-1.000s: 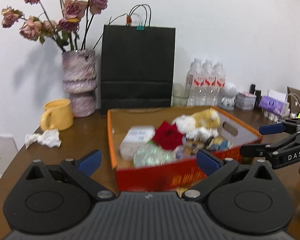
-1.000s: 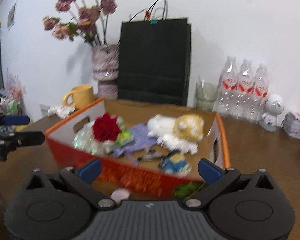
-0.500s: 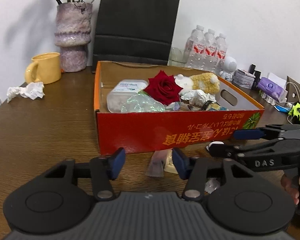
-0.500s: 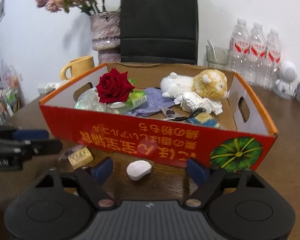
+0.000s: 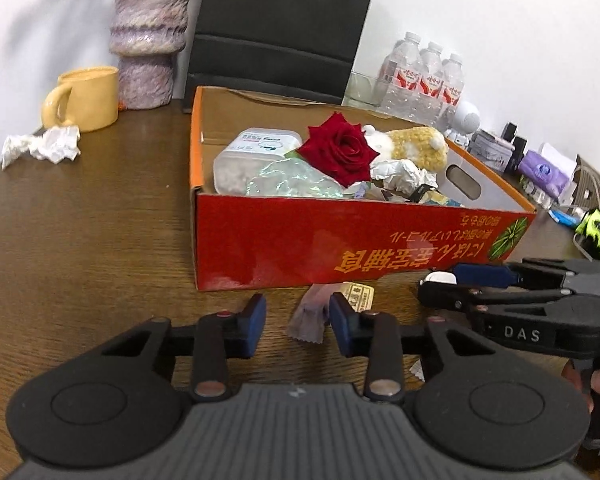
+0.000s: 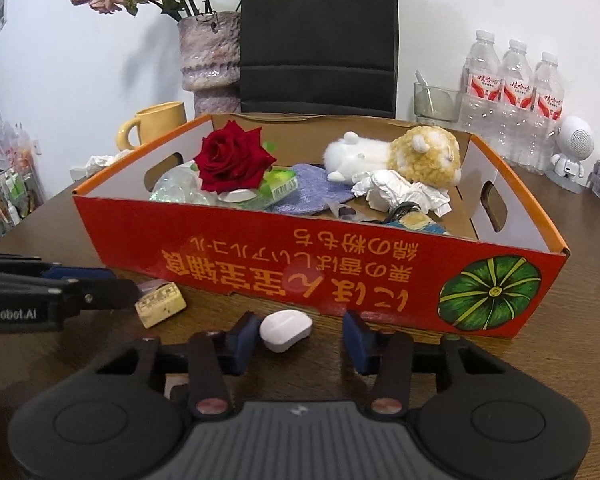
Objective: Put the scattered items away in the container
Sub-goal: 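Withdraw from the box and grasp the white earbud case with the right tool, then grasp a wrapped sweet with the left tool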
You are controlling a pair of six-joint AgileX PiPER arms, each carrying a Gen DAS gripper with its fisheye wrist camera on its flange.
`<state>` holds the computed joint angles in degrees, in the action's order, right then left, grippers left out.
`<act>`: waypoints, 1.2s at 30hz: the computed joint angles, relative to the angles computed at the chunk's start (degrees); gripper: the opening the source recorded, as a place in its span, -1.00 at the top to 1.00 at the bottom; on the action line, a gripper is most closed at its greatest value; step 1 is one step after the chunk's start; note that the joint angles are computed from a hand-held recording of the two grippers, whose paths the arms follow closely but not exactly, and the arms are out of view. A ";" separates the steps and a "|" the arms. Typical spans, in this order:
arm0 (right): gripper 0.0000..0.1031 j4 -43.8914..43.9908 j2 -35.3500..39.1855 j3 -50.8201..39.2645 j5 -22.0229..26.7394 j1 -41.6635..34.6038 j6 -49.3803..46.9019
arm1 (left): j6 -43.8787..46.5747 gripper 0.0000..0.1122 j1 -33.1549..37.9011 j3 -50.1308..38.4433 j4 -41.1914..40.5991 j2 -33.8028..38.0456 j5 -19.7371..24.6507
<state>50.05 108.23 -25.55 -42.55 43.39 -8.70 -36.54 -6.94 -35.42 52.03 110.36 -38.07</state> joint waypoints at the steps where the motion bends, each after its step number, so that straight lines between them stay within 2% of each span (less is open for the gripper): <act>1: 0.17 -0.16 -0.06 0.07 -0.01 -0.05 0.16 | 0.05 0.39 0.07 -0.07 -0.43 0.06 0.12; 5: 0.30 -0.91 0.02 0.17 -0.19 -0.13 0.66 | 4.31 0.40 -0.97 0.32 -4.29 -0.07 0.59; 7: 0.34 -0.57 0.20 0.05 -0.36 0.14 0.18 | 12.90 0.39 -3.84 1.68 -11.56 -0.57 1.27; 9: 0.47 -0.51 0.22 0.11 -0.53 0.33 0.02 | 21.53 0.39 -6.85 2.90 -19.23 -0.88 1.56; 11: 0.47 -1.02 0.13 0.33 -0.62 0.36 0.41 | 26.18 0.53 -8.33 3.75 -22.67 -0.84 0.95; 12: 0.47 -1.06 0.05 0.45 -0.66 0.46 0.51 | 25.85 0.74 -8.28 3.89 -21.82 -0.91 0.78; 13: 0.47 -1.04 -0.03 0.58 -0.72 0.60 0.59 | 25.19 0.85 -8.11 3.97 -21.02 -0.93 0.63; 16: 0.48 -0.66 -0.19 1.12 -1.20 1.37 0.97 | 27.01 0.91 -8.48 4.95 -22.82 -0.91 -0.54; 24: 0.48 -1.03 -1.08 3.05 -2.13 2.35 3.31 | 28.41 0.96 -7.75 7.48 -22.90 -2.00 -3.07; 33: 0.48 0.38 -2.33 5.41 -4.67 4.89 4.73 | 29.78 0.98 -7.29 12.31 -22.72 -4.54 -8.95; 36: 0.48 0.74 -2.82 6.23 -5.39 5.81 5.42 | 27.69 0.97 -6.12 12.67 -20.20 -4.57 -10.05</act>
